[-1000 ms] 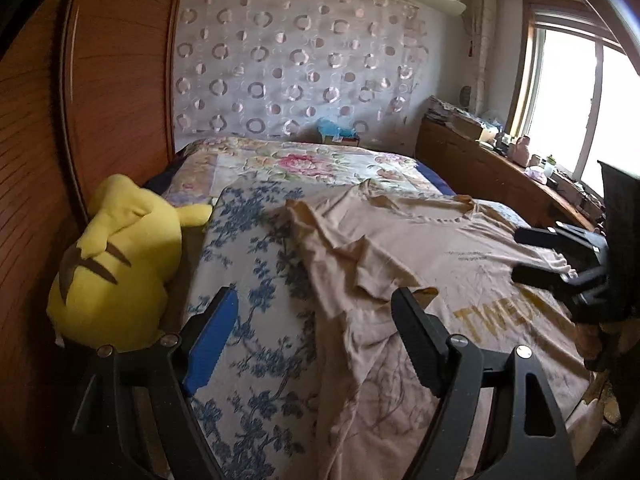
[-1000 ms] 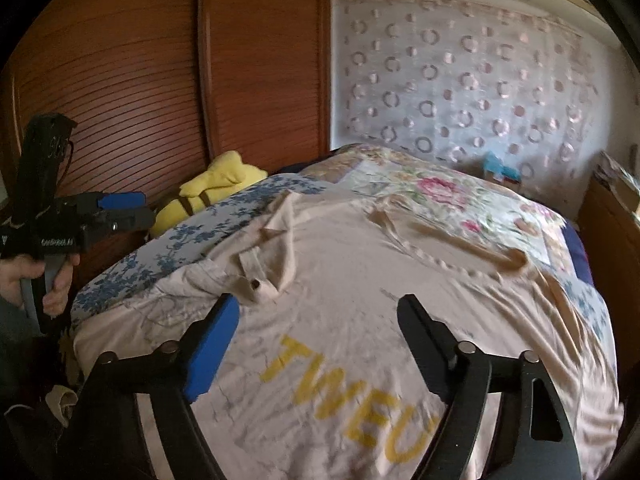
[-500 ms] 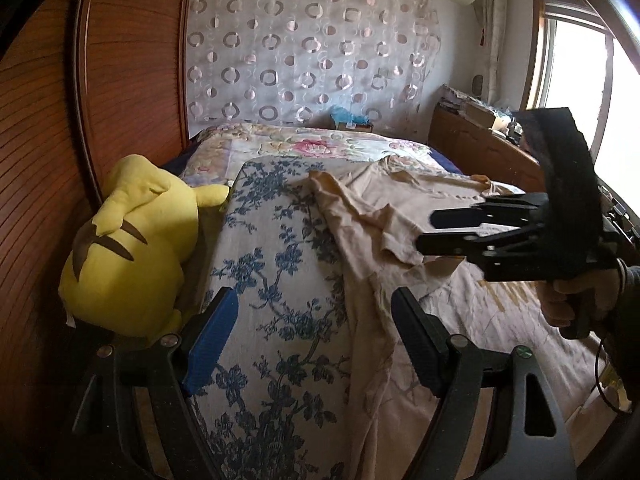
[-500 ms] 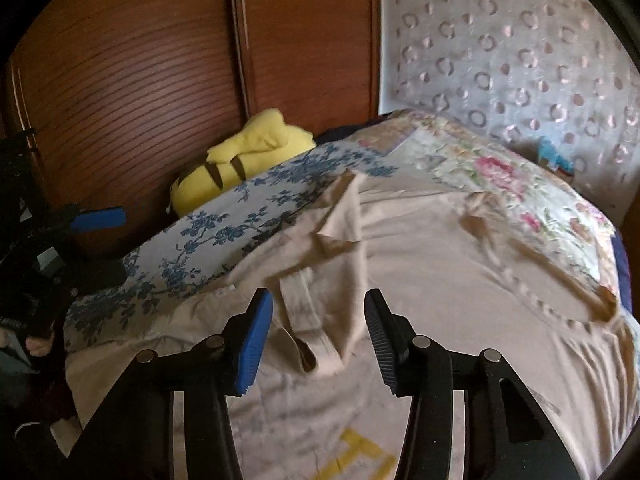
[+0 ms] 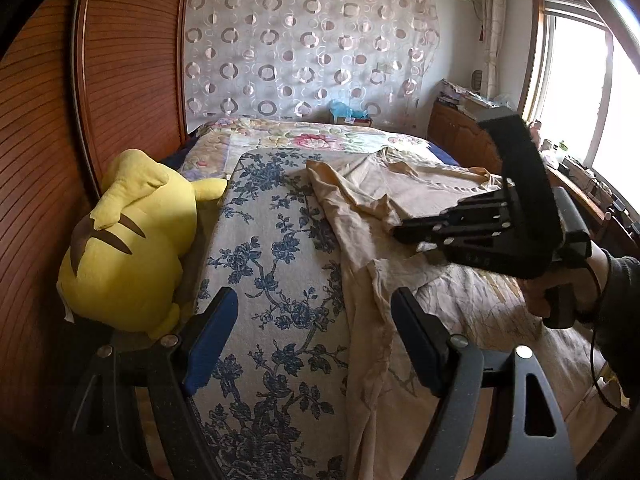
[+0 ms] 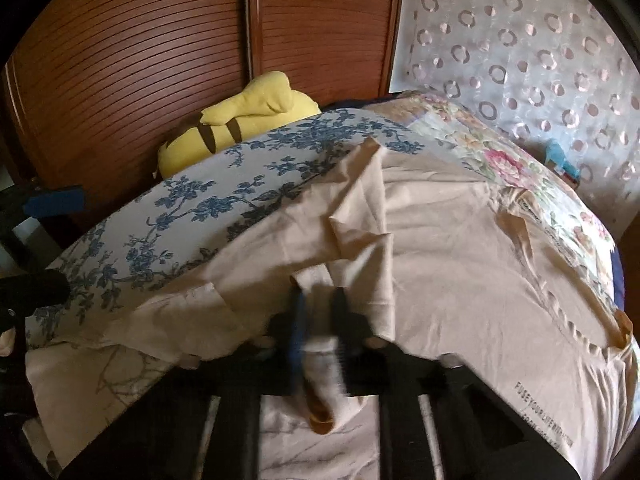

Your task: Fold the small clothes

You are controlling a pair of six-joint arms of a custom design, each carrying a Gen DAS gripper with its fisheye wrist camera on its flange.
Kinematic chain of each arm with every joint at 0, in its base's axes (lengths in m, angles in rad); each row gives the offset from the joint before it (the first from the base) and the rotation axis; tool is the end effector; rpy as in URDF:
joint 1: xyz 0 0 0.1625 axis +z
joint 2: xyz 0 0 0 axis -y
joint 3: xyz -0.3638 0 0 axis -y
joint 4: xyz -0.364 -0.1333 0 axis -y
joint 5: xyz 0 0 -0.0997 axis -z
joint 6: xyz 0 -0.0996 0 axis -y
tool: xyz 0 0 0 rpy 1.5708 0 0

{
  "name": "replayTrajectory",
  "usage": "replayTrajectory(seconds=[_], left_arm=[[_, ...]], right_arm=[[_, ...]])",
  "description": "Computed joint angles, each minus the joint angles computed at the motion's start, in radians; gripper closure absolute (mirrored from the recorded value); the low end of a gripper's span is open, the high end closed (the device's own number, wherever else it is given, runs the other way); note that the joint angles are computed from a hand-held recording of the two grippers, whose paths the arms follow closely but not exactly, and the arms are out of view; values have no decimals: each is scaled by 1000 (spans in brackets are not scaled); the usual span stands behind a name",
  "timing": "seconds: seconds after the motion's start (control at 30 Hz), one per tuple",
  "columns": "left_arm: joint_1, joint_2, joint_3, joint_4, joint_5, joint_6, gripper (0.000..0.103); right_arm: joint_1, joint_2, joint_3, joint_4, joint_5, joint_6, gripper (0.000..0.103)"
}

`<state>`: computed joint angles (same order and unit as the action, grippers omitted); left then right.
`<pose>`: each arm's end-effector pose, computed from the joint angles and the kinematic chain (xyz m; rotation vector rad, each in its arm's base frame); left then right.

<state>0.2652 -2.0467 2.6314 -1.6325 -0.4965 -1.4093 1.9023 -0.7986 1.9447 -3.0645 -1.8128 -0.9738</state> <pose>-0.1347 -0.2655 0.1941 0.2340 2.1946 -1.1451 0.2761 -0.4660 0.0345 1.6427 -2.2468 0.3568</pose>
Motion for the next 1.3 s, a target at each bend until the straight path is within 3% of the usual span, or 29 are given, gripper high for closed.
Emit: replayTrajectory(seconds=[0.27,0.4,0.57,0.6,0.67,0.7,0.97,1.03,1.17,1.3], left_arm=[[-4,54,9,-84,-10,32,23],[-2,85,10,-139,-14,59,23],[7,124,8,-215,-19,99,23],[10,131,9,-232,-20,111,23],[11,144,8,-251,-22,120,23],[12,152,8,-264,-23,127,23],[37,244,5,-436,-27,234,23],[53,270,8,-531,-33,307,28],[101,349,-2,-723,-66,443,53],[143,419,-35,-811,-85,527,66]], right_arm=[[-42,-113,108,-104,80,40,97],[-64,-149,148,-151,70,51,97],[-70,-120,156,-241,27,76,97],[-65,-103,150,-255,6,87,93],[-63,-99,149,-253,-20,104,66],[-67,-107,156,-245,-20,107,61],[-108,-211,227,-218,-70,96,55],[-131,-256,266,-217,-70,86,55],[-159,-329,331,-218,-86,75,55],[-185,-368,372,-234,-88,69,55]])
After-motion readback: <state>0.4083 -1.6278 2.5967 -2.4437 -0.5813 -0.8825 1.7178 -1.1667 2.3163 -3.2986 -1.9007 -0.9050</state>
